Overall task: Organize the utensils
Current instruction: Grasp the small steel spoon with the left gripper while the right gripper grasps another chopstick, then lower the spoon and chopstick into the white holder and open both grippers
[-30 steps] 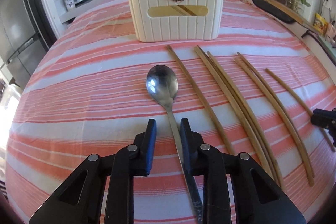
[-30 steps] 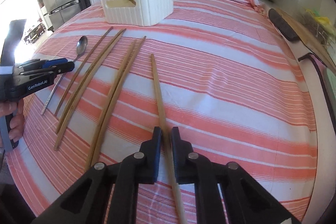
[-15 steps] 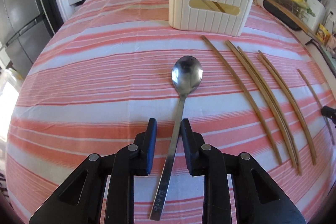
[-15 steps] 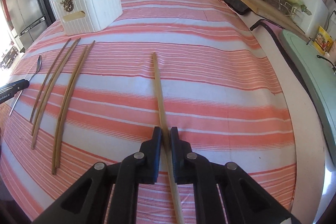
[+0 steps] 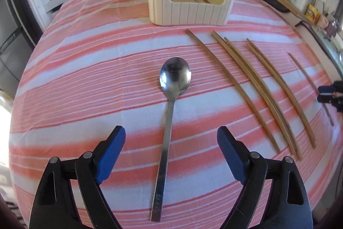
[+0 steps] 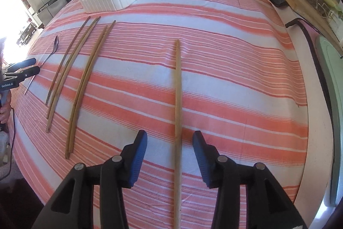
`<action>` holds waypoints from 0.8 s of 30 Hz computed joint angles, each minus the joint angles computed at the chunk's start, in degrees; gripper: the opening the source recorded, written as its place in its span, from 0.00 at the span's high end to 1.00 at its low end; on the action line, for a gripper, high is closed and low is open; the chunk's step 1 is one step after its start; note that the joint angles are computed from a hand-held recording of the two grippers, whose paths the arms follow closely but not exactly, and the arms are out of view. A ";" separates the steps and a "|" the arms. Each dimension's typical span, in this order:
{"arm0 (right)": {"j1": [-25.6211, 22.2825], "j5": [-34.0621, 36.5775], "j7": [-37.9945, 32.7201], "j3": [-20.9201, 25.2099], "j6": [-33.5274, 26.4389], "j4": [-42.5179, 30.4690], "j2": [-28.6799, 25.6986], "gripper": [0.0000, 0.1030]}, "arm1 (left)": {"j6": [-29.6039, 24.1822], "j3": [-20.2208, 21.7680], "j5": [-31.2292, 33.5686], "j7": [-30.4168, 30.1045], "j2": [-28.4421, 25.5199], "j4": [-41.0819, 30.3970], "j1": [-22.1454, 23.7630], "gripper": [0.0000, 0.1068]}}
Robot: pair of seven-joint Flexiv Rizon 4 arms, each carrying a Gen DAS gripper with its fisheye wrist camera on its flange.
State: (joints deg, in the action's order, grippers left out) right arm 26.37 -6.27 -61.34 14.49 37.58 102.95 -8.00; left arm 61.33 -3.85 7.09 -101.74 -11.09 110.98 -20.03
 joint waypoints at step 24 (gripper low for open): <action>0.54 -1.31 3.92 -2.12 7.69 -10.35 -7.20 0.94 | 2.17 -0.69 -7.22 5.22 -1.88 -3.67 1.08 0.66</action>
